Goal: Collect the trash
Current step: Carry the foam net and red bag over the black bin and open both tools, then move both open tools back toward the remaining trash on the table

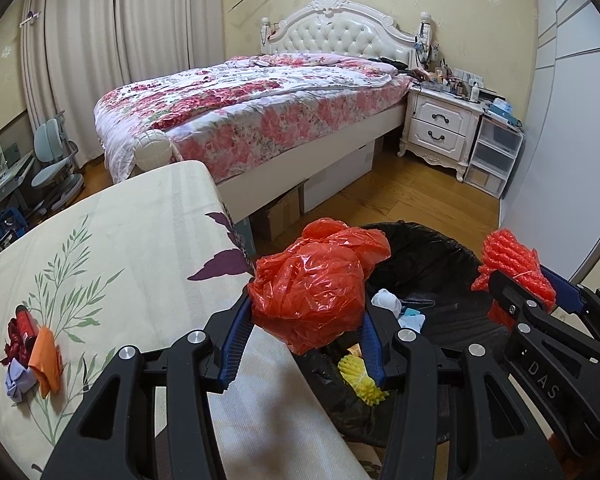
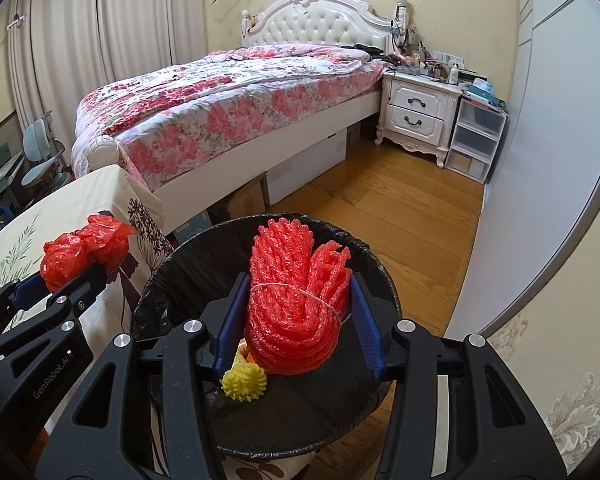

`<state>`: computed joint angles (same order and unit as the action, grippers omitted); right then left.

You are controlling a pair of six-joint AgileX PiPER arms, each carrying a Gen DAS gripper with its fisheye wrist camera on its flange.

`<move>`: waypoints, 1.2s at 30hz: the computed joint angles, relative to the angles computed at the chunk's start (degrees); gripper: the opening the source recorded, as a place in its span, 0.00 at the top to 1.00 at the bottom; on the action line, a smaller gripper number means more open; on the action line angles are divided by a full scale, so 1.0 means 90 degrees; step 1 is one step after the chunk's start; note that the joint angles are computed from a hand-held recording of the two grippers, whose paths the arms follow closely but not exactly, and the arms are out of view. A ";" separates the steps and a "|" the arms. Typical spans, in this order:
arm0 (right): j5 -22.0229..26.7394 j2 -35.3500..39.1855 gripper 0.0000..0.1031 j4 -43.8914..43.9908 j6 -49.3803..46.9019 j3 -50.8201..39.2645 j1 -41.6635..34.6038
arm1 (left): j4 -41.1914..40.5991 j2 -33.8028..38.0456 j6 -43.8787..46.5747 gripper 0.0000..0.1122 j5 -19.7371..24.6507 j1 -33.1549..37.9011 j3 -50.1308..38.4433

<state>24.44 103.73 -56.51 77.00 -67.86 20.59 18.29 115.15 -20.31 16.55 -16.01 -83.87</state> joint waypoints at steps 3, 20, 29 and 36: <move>-0.0021 0.0081 0.53 0.0041 -0.0033 -0.0062 -0.0033 | -0.0045 0.0154 0.0032 0.57 0.0119 -0.0023 -0.0232; 0.0362 0.0123 0.34 -0.0577 0.0556 -0.0065 0.0068 | 0.1035 0.0254 -0.1026 0.29 0.0174 -0.0051 -0.0363; 0.0533 -0.0043 0.24 -0.0665 0.0623 -0.0053 0.0324 | 0.1729 -0.0367 -0.1634 0.26 -0.0079 0.0300 0.0383; 0.0522 -0.0030 0.24 -0.0401 0.0424 -0.0170 0.0760 | 0.2501 -0.1049 -0.2390 0.25 -0.0293 0.0883 0.1316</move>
